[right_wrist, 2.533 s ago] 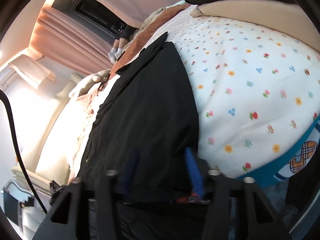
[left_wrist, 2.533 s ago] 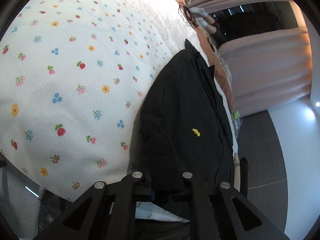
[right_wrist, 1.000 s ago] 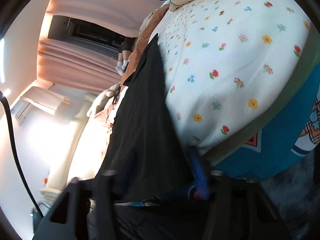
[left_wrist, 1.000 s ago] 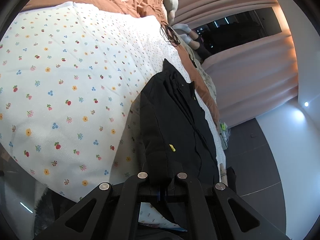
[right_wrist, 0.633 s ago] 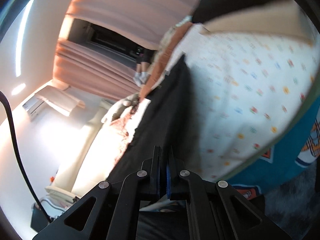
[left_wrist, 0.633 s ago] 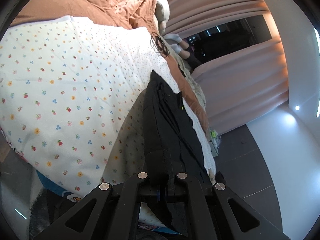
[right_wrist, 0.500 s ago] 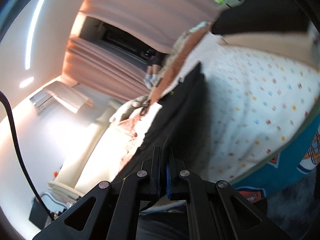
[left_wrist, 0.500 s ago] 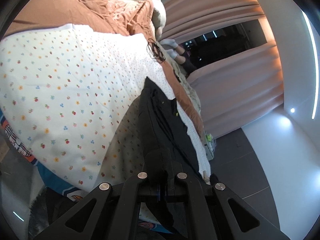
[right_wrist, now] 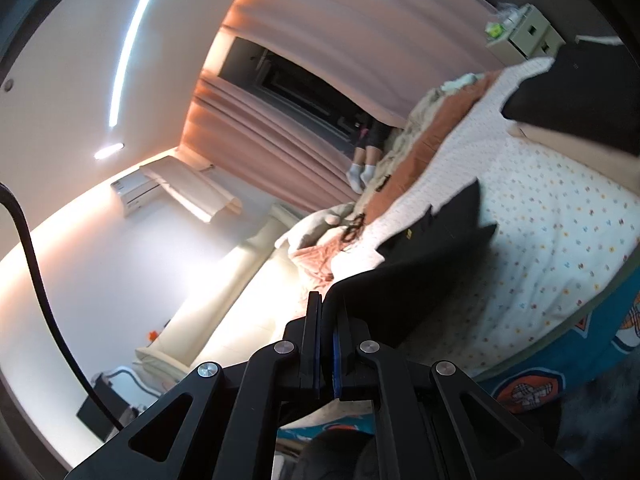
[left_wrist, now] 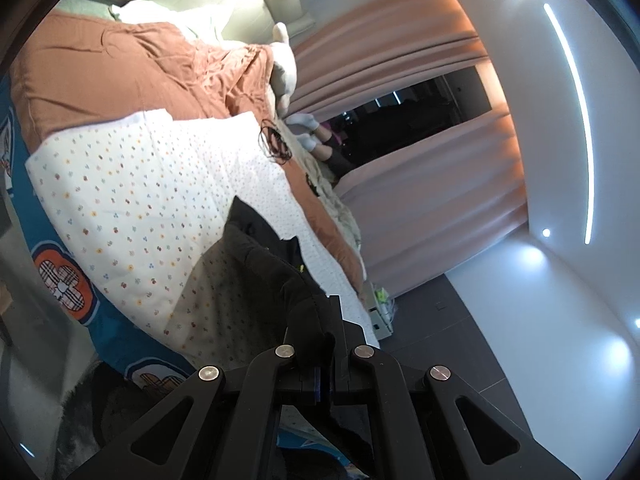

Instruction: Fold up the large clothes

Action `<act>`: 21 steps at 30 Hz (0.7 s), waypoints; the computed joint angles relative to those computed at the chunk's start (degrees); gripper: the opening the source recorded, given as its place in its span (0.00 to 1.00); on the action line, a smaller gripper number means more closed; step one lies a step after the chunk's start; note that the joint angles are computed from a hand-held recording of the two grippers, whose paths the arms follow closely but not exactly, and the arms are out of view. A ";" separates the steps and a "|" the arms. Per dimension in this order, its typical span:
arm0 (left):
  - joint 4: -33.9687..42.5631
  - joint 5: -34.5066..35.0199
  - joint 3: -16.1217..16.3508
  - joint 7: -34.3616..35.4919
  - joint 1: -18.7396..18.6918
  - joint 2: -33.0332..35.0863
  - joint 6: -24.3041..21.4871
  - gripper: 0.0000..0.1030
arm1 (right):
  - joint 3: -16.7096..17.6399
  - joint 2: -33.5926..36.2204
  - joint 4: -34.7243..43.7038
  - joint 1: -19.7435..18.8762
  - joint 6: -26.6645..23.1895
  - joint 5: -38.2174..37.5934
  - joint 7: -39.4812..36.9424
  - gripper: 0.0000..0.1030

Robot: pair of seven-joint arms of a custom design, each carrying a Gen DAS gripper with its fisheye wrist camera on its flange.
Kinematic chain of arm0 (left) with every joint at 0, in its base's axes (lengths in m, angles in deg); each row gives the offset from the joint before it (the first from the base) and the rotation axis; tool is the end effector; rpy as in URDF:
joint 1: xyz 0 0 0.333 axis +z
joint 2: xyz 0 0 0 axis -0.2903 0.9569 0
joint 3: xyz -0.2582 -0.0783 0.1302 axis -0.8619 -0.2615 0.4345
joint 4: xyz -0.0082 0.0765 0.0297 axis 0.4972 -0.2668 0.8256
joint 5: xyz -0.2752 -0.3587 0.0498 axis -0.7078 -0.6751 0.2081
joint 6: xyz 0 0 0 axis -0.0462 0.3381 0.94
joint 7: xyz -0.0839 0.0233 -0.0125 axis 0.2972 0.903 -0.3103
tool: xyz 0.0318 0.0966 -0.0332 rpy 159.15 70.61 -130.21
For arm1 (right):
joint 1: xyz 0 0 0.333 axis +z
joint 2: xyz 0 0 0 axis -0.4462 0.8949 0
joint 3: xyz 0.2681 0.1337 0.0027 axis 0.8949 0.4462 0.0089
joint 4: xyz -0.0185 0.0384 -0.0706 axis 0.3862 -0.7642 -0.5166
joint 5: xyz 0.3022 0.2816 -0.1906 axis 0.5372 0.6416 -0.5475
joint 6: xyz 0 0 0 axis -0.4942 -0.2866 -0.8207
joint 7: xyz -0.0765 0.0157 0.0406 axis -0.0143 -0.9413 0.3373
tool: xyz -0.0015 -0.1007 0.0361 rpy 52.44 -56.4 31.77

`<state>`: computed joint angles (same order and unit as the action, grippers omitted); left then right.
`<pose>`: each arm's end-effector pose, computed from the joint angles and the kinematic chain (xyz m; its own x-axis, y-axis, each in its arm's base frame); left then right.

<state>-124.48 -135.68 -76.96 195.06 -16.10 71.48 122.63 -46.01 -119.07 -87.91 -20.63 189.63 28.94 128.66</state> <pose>0.7015 -0.0898 0.5709 -0.1373 -0.4502 0.8823 -0.6503 -0.6309 -0.4232 0.5046 -0.1284 0.6134 0.1669 -0.5820 -0.7959 -0.3295 0.7279 -0.6014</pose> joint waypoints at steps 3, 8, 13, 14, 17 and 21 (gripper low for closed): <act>-2.41 -2.24 0.55 1.39 0.24 -3.24 -0.31 0.01 | 0.68 -2.09 -0.39 0.28 0.70 -0.41 0.38 0.05; -2.62 -5.41 1.92 4.04 -0.82 -4.97 -0.53 0.01 | 0.61 -3.12 0.23 1.23 1.81 -2.41 2.58 0.05; 1.04 -4.76 2.01 3.58 -1.39 -2.89 -0.20 0.01 | -0.50 -1.16 2.98 2.17 2.45 -1.71 2.08 0.05; 2.00 -4.46 1.84 3.49 -1.39 -2.26 0.05 0.01 | -0.49 -0.72 3.62 2.21 2.50 -1.60 2.19 0.05; 5.85 -2.99 1.06 2.87 -1.24 0.43 0.57 0.01 | -0.55 2.20 6.72 2.14 2.86 -1.00 1.82 0.05; 13.79 1.73 -0.94 0.32 -0.86 6.19 2.36 0.01 | -0.21 6.32 11.14 1.47 3.24 0.22 1.31 0.05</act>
<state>-110.68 -133.94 -77.89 195.39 -16.95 77.67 124.99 -46.22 -112.75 -76.77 -19.17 192.87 29.16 129.97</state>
